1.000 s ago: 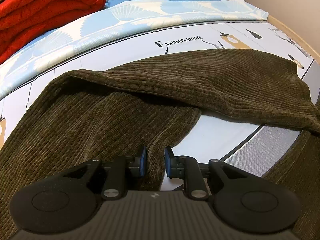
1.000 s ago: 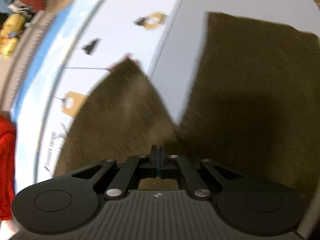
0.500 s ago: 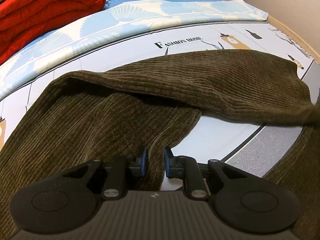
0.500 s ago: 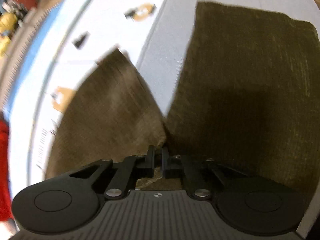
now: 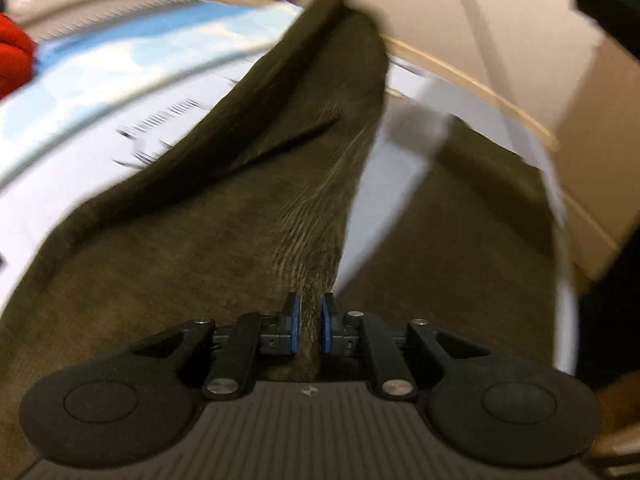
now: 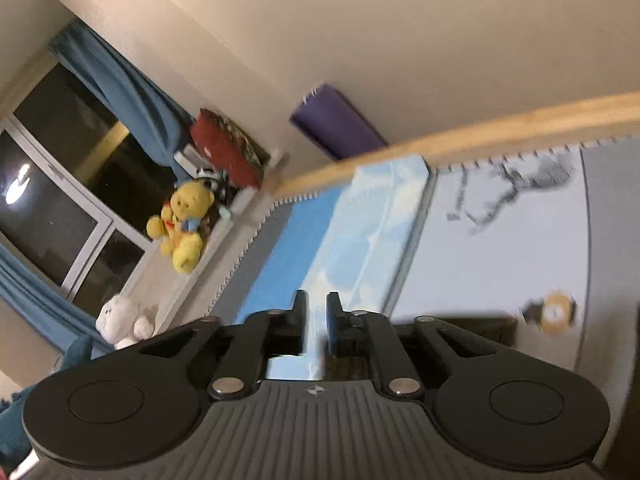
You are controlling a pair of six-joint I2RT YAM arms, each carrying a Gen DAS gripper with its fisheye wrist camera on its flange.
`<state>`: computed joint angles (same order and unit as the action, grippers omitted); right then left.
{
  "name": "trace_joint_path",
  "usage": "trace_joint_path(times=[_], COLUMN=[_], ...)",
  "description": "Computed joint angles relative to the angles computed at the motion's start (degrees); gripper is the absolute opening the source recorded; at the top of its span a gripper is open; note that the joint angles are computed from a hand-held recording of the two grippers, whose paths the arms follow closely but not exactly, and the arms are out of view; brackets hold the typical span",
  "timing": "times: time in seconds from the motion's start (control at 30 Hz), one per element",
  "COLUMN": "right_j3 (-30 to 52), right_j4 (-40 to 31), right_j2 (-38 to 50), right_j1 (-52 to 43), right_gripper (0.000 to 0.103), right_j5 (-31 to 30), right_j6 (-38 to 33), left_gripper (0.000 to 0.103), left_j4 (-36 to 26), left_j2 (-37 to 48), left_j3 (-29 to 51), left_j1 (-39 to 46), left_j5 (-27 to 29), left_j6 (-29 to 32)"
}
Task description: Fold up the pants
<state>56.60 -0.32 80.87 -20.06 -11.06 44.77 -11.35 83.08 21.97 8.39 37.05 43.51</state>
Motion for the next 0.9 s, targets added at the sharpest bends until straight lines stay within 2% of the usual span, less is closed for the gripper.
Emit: trace_joint_path(times=[0.03, 0.1, 0.13, 0.23, 0.27, 0.3, 0.33, 0.4, 0.43, 0.5, 0.57, 0.63, 0.67, 0.7, 0.73, 0.77, 0.8, 0.87, 0.9], right_j3=[-1.59, -7.1, -10.64, -19.75, -20.87, -19.12, -15.96, -14.86, -15.05, -14.18, -13.09, -12.61, -12.26, -12.22, -12.46, -12.62, -12.96, -14.28, -14.65], right_j4=[0.62, 2.79, 4.85, 8.7, 8.63, 5.5, 2.19, 2.76, 4.11, 5.79, 7.72, 9.39, 9.43, 8.84, 8.7, 9.33, 9.45, 9.5, 9.51], right_j2=[0.48, -0.09, -0.24, 1.79, 4.59, 8.41, 13.43, 18.48, 19.47, 21.25, 22.92, 24.41, 24.73, 24.29, 24.04, 24.46, 24.22, 22.82, 22.47], right_j1=[-0.94, -3.13, -3.93, -3.99, -4.02, -4.0, -4.39, -5.55, -5.0, -2.68, -1.38, -0.07, 0.71, 1.57, 1.45, 1.29, 0.8, -0.36, -1.07], right_gripper=[0.054, 0.057, 0.057, 0.057, 0.058, 0.059, 0.058, 0.056, 0.056, 0.057, 0.056, 0.05, 0.038, 0.025, 0.02, 0.014, 0.01, 0.008, 0.007], right_j5=[-2.08, -3.95, -3.47, 3.34, 5.33, 6.3, 4.8, 0.78, 1.1, 3.35, 4.8, 5.91, 7.05, 8.52, 9.06, 8.95, 8.15, 6.82, 6.3], right_j6=[-1.49, -5.28, -7.28, -12.89, -14.74, -15.89, -16.46, -15.91, -16.06, -18.52, -20.14, -21.39, -22.32, -22.96, -23.57, -23.46, -23.16, -22.96, -23.23], left_gripper=[0.016, 0.031, 0.033, 0.034, 0.034, 0.034, 0.034, 0.034, 0.034, 0.034, 0.034, 0.034, 0.037, 0.047, 0.055, 0.069, 0.073, 0.073, 0.073], left_j4=[-3.76, -7.57, -7.25, -5.98, -4.56, -2.96, -0.81, 3.56, 3.79, 0.37, -6.57, -11.81, -13.47, -13.97, -13.8, -12.77, -11.18, -10.07, -12.04], left_j2=[1.0, 1.43, 0.58, -0.65, -1.68, -3.1, -4.57, -8.19, -8.92, -9.08, -8.39, -6.44, -5.57, -4.83, -3.87, -2.1, 0.31, 5.34, 9.45], left_j3=[1.41, 2.67, 2.41, 2.85, 2.76, 2.28, 2.03, 1.16, 1.85, 5.52, 10.42, 15.0, 16.96, 18.3, 19.35, 20.29, 20.84, 22.06, 24.79], left_j1=[0.74, 2.52, 3.3, 7.21, 8.56, 9.68, 10.27, 10.79, 11.83, 16.3, 26.06, 34.6, 39.14, 42.4, 45.82, 48.74, 51.62, 55.01, 55.59], left_j5=[0.76, 1.54, 1.3, 1.85, 1.99, 1.48, -0.34, -7.65, -11.44, -17.62, -18.82, -19.18, -20.82, -22.67, -24.06, -24.78, -25.29, -27.12, -29.09], left_j6=[2.08, 5.07, 5.11, 1.87, -0.41, -2.63, -5.77, -13.57, -16.75, -22.84, -27.01, -28.07, -27.91, -27.65, -27.08, -26.52, -25.69, -24.01, -22.64])
